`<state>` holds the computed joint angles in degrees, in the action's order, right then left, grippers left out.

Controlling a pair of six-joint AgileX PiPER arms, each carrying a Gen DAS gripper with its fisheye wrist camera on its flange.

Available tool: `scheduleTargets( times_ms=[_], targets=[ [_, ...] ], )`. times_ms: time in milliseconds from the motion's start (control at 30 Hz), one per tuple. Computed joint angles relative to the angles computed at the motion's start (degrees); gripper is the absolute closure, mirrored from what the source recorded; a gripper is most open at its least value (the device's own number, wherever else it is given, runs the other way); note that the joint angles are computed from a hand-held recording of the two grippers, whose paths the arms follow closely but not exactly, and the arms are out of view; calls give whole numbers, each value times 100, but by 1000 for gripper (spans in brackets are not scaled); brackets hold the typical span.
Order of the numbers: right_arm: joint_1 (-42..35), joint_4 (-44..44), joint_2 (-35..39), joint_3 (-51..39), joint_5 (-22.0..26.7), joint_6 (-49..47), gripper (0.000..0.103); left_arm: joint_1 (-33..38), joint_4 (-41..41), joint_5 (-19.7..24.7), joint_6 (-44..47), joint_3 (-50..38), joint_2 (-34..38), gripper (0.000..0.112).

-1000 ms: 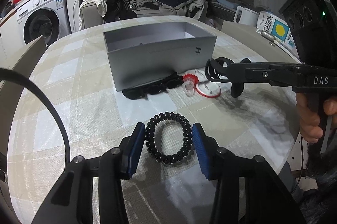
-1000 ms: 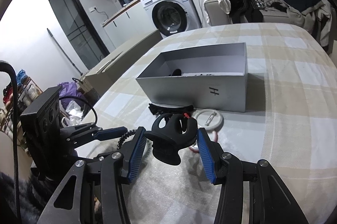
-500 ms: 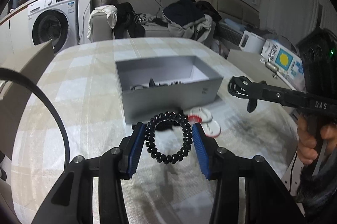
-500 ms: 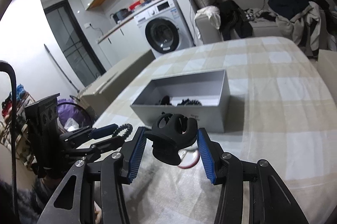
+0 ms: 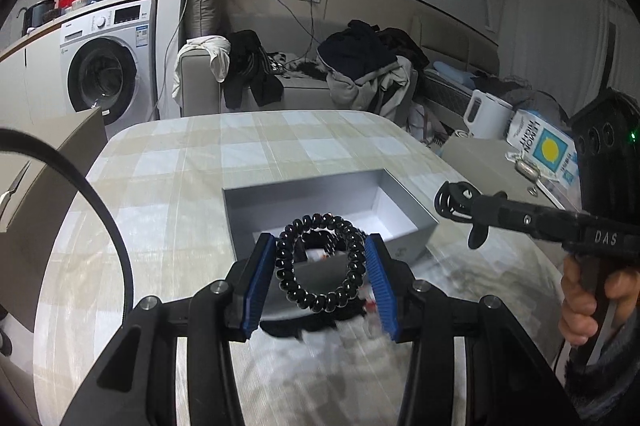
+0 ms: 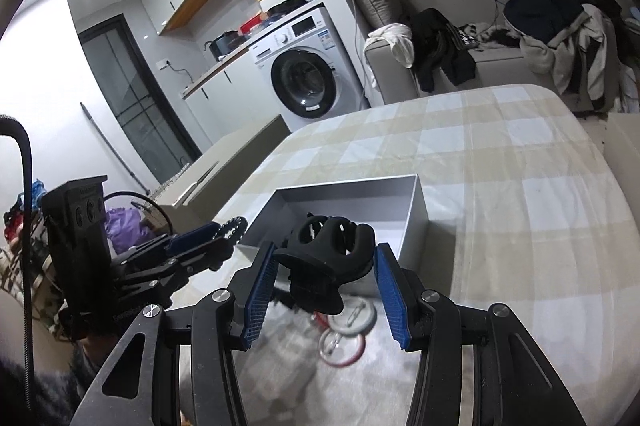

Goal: Organize jewelry

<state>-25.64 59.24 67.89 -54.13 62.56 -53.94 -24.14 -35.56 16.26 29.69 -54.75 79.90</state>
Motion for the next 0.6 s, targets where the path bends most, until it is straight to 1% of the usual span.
scheduleTargets(
  times_ms=[167, 300, 600],
  targets=[
    [248, -53, 278, -226, -238, 120, 55, 64, 33, -58, -72, -153, 181, 72],
    [440, -198, 487, -380, -390, 272, 55, 48, 311, -68, -334, -299, 344, 72],
    [684, -324, 766, -587, -604, 455, 55, -108, 1450, -77, -1438, -593, 642, 72]
  ],
)
